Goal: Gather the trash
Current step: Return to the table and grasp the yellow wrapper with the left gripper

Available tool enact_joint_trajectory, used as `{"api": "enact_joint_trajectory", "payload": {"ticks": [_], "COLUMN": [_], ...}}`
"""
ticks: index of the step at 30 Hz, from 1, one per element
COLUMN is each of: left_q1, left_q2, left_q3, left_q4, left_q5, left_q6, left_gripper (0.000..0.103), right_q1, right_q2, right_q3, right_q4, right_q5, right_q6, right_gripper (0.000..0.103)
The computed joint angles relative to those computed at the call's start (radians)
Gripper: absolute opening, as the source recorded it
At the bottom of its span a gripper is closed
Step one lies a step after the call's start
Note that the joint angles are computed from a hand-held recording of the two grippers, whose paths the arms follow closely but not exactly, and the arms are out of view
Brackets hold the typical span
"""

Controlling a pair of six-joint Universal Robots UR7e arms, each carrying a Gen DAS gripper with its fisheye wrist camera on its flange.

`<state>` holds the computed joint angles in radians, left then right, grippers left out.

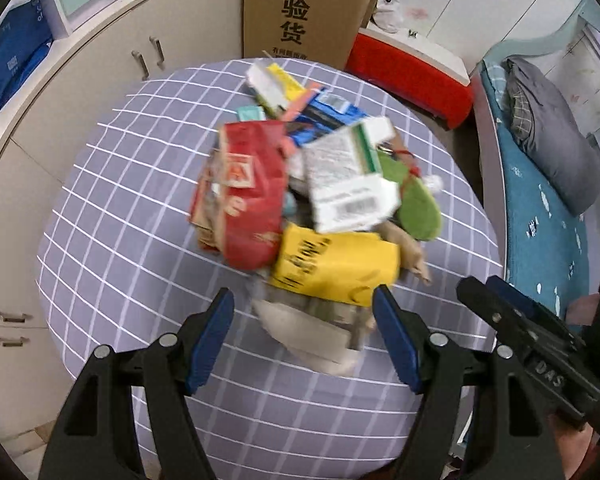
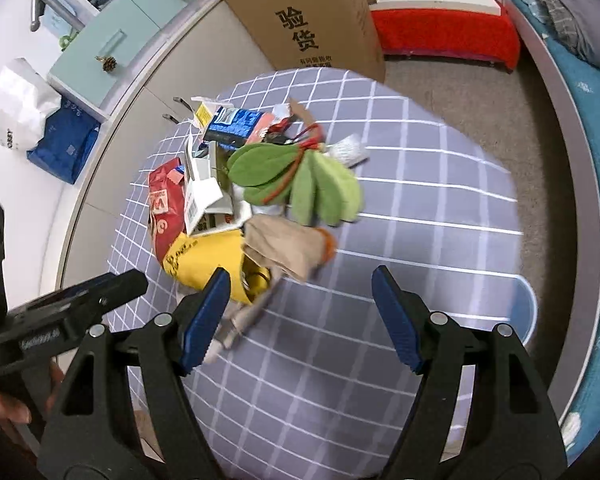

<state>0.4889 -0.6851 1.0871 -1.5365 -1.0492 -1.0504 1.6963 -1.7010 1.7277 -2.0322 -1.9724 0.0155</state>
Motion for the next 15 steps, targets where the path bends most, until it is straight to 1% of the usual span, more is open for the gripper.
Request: {"api": "enact_joint_trajectory", "payload": {"ticks": [2,4,8,9,11,12,13,14,15], "left_q1": [0.013,0.024,0.047,0.051,0.060,0.063,0.067,0.073,0.077], "left_q2": [-0.011,-0.013,-0.016,-0.016,-0.012,-0.010,-0.006,-0.003,-0.001], "left_q3": [0.010,0.016,0.037,0.041,0.042,0.044,0.043,0.044,0.044], "left_q4": [-0.004,-0.009,-0.048,-0.058,-0.075,-0.083,-0.089,-0.105,-0.115], "left_q5": [-0.007,-0.016,-0.054,-0.060,-0.074,-0.078,-0.083,-0.096,-0.103], "left_q6": [0.024,0.049,0.091,0.100,0.127,0.140,0.151,0.167,0.173], "left_gripper": [0.070,0.070,0.070,0.070,0.070,0.070,0.070,0.070,0.070], "right_q1": [0.007,0.008,-0.006,-0.012,-0.021,-0.024,-0.022,-0.023,-0.024], "right_q2": [0.022,0.046,0.079,0.085,0.091,0.095,0.098,0.096,0.092], "right_q3": [0.005,0.004,-0.002,-0.005,-0.009,-0.013,-0.016,-0.020,-0.021], "right_q4": [-0.021,-0.030,-0.034,-0.030,-0.025,-0.025,-0.024,-0.018,-0.018], "right_q5": [-0.009,-0.018,-0.006,0.000,0.016,0.028,0.021,0.023,0.027], "right_q6": [0.014,0.031,0.073,0.083,0.088,0.086,0.087,0.085,0.085], "right_gripper": [0.071,0.061,0.054,0.051,0.041,0.031,0.019,0.017,0.010]}}
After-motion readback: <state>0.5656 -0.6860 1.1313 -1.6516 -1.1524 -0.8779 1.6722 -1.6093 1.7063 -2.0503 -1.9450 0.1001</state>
